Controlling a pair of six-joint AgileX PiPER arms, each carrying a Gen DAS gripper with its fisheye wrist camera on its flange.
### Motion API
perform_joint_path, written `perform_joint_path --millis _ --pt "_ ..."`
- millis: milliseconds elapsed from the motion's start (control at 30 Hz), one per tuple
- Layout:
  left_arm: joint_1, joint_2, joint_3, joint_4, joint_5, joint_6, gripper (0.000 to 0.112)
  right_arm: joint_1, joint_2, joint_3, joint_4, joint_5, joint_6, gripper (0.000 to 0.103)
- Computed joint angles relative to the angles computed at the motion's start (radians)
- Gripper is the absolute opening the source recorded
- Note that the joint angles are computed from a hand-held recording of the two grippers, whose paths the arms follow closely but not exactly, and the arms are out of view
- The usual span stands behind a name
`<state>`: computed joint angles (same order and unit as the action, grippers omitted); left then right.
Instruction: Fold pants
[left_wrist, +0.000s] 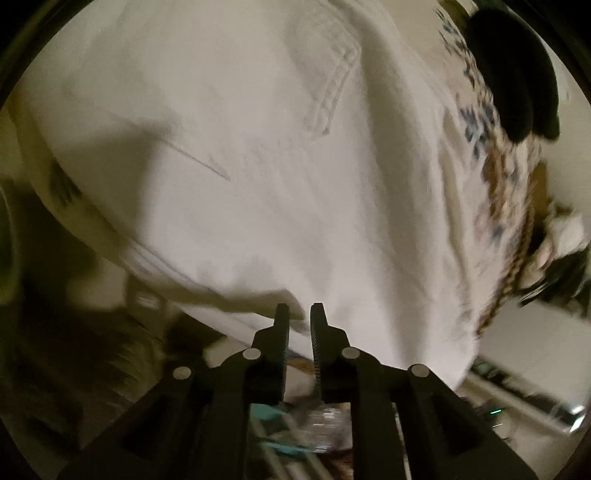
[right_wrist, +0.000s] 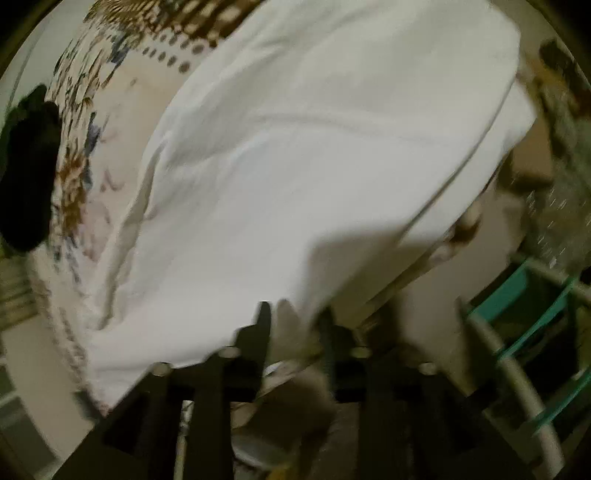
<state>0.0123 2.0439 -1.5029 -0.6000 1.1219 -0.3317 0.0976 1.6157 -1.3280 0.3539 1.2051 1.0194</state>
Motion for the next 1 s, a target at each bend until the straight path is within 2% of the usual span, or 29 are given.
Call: perform_joint_path --millis 100,333,433,500,567,600,700,833,1000 --pt "-0.006 0.004 -0.015 -0.017 -0.002 -0.024 0.017 0.003 -0.006 0.025 0.036 -0.038 -0.003 0.036" --pt "-0.036 0.053 -0.083 -0.039 0.043 -0.098 0.017 -0.011 -0.023 0.120 0.120 -0.091 -0.005 0.036" --pt "-0.061 0.115 -0.141 -0.028 0.066 -0.130 0.017 -0.006 -0.040 0.156 0.144 -0.115 -0.037 0.036" --pt "-0.073 0.114 -0.125 -0.014 0.031 -0.143 0.015 -0.002 -0.037 0.168 0.135 -0.125 -0.040 0.036" --pt "-0.078 0.105 -0.117 0.013 0.014 -0.146 0.007 0.009 -0.037 0.178 0.116 -0.147 -0.020 0.024" --pt "-0.078 0.095 -0.107 0.019 0.001 -0.147 0.004 0.023 -0.031 0.162 0.086 -0.140 0.007 0.012" --pt "-0.081 0.057 -0.091 0.038 -0.011 -0.145 0.002 0.052 -0.039 0.128 0.021 -0.118 0.058 0.003" --pt "-0.075 0.006 -0.081 0.056 0.000 -0.149 0.001 0.052 -0.070 0.113 0.010 -0.080 0.074 0.002" --pt "-0.085 0.018 -0.067 0.104 0.018 -0.155 0.002 0.050 -0.071 0.083 0.011 -0.023 0.039 0.002"
